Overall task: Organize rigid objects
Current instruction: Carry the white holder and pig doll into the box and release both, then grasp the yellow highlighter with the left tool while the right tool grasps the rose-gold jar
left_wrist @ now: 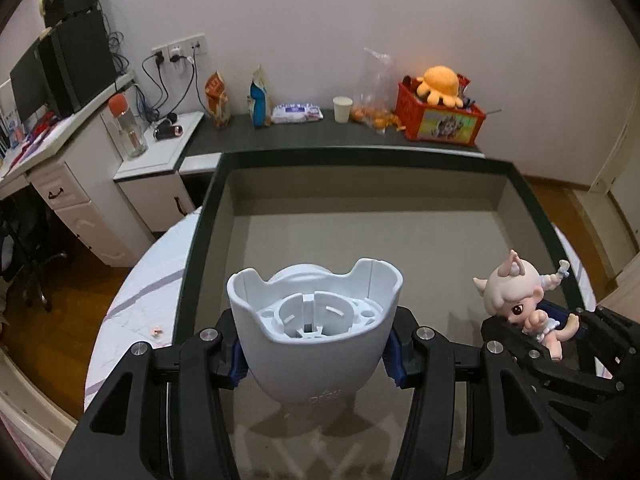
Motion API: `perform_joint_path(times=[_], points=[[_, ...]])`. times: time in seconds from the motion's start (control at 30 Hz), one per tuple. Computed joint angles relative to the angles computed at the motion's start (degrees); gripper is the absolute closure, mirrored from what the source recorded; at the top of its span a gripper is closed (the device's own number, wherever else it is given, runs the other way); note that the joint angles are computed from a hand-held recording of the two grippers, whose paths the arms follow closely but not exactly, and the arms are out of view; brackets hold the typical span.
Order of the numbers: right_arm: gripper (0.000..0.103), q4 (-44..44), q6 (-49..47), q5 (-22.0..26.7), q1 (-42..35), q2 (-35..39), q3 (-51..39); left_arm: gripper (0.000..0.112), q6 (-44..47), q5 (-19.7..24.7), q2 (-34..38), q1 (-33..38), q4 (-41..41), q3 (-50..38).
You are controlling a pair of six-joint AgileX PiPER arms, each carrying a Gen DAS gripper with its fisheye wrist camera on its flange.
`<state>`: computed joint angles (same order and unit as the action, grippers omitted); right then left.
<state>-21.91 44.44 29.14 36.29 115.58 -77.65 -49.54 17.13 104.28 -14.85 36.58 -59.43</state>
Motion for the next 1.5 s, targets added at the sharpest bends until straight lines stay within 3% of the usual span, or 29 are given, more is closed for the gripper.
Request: perform_joint_path(times=[0.1, 0.23, 0.27, 0.33, 0.47, 0.57, 0.63, 0.73, 1.0, 1.13, 1.3, 1.5], points=[[0.051, 2.95, -3.40, 0.20, -0.51, -0.05, -0.24, 0.057, -2.39, 2.11, 0.83, -0.64, 2.47, -0.76], [0.030, 0.77, -1.60, -0.79, -0.18, -1.67, 0.95, 0.022, -9.55, 4.57, -0.55, -1.66, 9.44, 0.02], [0.024, 0.06, -0.89, -1.39, -0.03, -2.81, 1.88, 0.019, -11.10, 4.74, -1.16, -1.68, 11.34, 0.43], [0.024, -4.05, 3.46, -2.06, 0.53, -4.73, 3.47, 0.014, -13.74, 6.12, -3.18, -2.40, 14.58, 1.52], [0.024, -8.95, 9.42, -3.17, 1.13, -10.37, 7.73, 0.011, -19.43, 11.12, -7.76, -5.30, 20.78, 4.09], [0.024, -13.57, 14.90, -2.74, 3.10, -15.25, 11.51, 0.010, -20.53, 7.65, -13.71, -5.07, 21.02, 8.64], [0.024, -17.05, 18.59, -2.24, 4.77, -18.78, 14.64, 0.010, -17.04, 4.42, -18.20, -3.97, 16.04, 11.80], [0.024, -21.31, 24.93, -0.71, 7.81, -24.39, 19.67, 0.010, -14.77, 5.11, -22.53, -4.64, 12.19, 15.03], [0.024, -27.73, 39.30, 5.14, 17.89, -35.46, 32.29, 0.010, -25.35, 13.71, -39.86, -13.30, 15.01, 31.43], [0.024, -27.28, 43.43, 4.89, 20.90, -37.19, 36.92, 0.010, -32.04, 18.52, -46.08, -19.94, 14.56, 38.43], [0.024, -27.43, 47.51, 3.97, 24.03, -37.36, 40.57, 0.010, -40.06, 20.54, -47.12, -26.84, 13.96, 43.98], [0.024, -29.25, 51.75, 6.32, 29.16, -37.47, 41.37, 0.010, -48.90, 24.38, -44.19, -36.18, 15.21, 44.62]])
